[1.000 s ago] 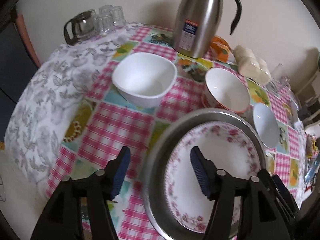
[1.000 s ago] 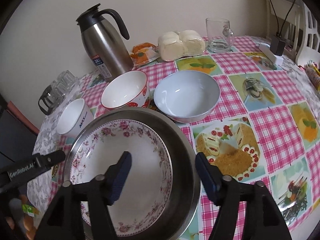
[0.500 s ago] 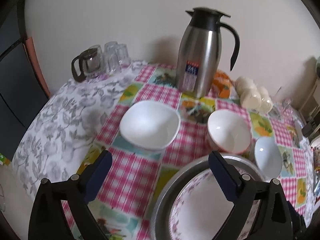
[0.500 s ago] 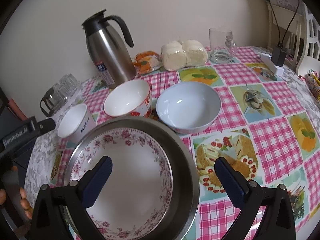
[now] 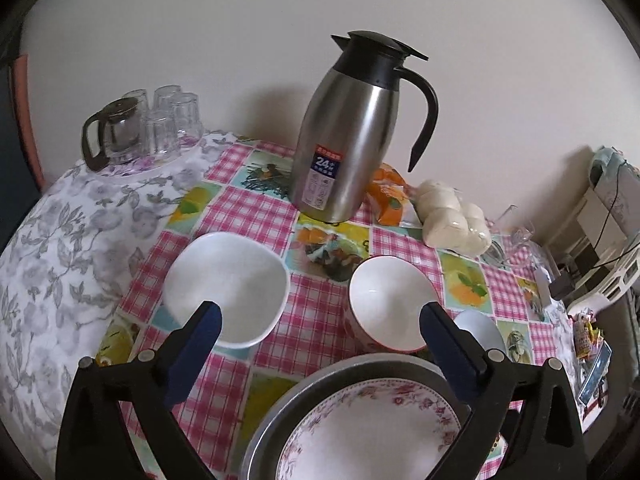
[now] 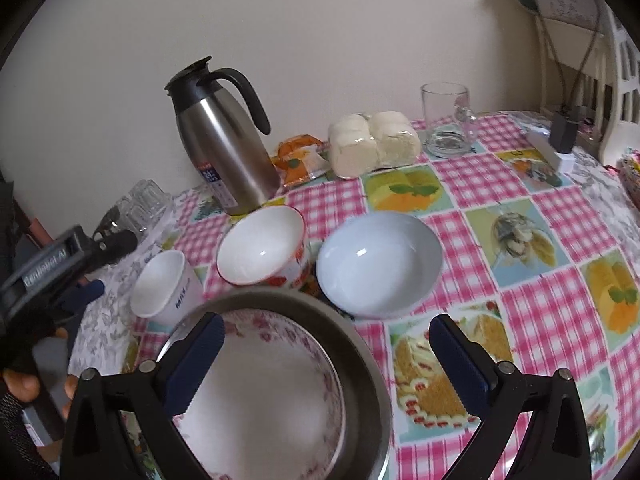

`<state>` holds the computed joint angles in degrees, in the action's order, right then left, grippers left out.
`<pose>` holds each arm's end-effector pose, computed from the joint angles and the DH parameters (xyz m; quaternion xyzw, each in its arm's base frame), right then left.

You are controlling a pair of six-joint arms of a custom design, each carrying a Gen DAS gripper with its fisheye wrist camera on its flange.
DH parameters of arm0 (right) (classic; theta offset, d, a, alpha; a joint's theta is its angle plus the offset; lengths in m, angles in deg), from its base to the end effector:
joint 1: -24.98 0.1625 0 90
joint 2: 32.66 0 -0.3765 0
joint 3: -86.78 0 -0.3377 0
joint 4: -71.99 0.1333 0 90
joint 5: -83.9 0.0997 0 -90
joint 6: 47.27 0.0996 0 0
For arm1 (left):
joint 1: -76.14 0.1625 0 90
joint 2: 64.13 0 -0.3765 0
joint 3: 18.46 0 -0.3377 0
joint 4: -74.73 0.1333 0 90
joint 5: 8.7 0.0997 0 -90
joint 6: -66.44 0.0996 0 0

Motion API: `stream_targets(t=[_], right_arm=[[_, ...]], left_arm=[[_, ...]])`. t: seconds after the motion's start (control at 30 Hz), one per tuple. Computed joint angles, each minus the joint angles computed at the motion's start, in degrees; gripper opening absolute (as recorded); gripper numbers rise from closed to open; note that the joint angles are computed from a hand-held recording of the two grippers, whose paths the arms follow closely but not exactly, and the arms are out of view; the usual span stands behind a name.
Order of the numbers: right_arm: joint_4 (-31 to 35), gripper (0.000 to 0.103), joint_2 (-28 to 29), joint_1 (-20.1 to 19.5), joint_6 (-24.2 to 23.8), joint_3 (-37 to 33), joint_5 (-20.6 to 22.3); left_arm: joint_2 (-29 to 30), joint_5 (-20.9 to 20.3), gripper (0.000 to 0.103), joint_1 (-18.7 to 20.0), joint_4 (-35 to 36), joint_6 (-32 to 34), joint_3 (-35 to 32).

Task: Organize plates and bowls
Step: 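Move both tools to the red-rimmed white bowl rim and close them, then lift the red-rimmed bowl and carry it over the floral plate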

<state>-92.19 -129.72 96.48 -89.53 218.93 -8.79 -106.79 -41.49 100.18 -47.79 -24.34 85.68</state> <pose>0.0045 -0.3918 0.3277 0.1863 -0.9236 0.2773 0.1882 -0.3675 -0.4016 0.0254 -0.0658 0.8559 -0.4098 0.3085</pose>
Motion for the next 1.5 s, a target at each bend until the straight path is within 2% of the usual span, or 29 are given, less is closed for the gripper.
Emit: stream_targets(t=[0.07, 0.27, 0.33, 0.4, 0.47, 0.53, 0.7, 0.9, 1.0, 1.2, 1.3, 1.5], right_arm=[[0.8, 0.103, 2.1, 1.7, 0.8, -2.1, -1.5], [1.9, 0.101, 10.1, 7.6, 1.6, -9.7, -8.7], [4.1, 0.087, 13.0, 8.8, 3.4, -12.8, -10.2], [5.3, 0.081, 15.7, 9.9, 4.2, -15.1, -11.8], [6.5, 0.077, 18.9, 10.9, 4.8, -17.5, -13.8], [7.5, 0.066, 21.6, 11.3, 5.3, -19.2, -15.2], [9.0, 0.054, 26.4, 11.8, 5.5, -21.9, -17.1], [10.5, 0.038, 30.0, 12.8, 5.6, -24.4, -19.8], [12.1, 0.030, 31.6, 13.0, 6.6, -25.5, -20.7], [11.8, 0.021, 33.8, 13.5, 5.8, -26.4, -23.8], [11.7, 0.016, 34.2, 13.3, 5.3, -26.6, -24.4], [11.2, 0.015, 33.4, 12.8, 4.5, -26.2, -22.4]], left_arm=[[0.4, -0.1, 0.099, 0.8, 0.9, 0.9, -1.1], [1.2, -3.2, 0.099, 4.8, -5.7, 9.0, -2.2], [1.6, -5.3, 0.091, 6.7, -9.5, 12.3, -2.5], [2.3, -7.5, 0.081, 8.5, -11.8, 15.9, -3.7], [3.5, -9.9, 0.078, 10.2, -12.5, 18.9, -5.5], [4.3, -11.4, 0.074, 11.4, -12.8, 20.5, -6.5], [6.0, -15.1, 0.060, 14.0, -14.2, 23.9, -8.2], [7.9, -17.6, 0.040, 15.7, -16.0, 27.0, -9.4], [8.9, -18.7, 0.033, 16.3, -16.3, 28.1, -10.1], [10.4, -20.8, 0.019, 17.2, -17.3, 29.4, -11.0], [10.7, -20.4, 0.018, 17.2, -17.9, 28.9, -10.8], [10.5, -18.8, 0.018, 16.6, -18.4, 29.3, -10.2]])
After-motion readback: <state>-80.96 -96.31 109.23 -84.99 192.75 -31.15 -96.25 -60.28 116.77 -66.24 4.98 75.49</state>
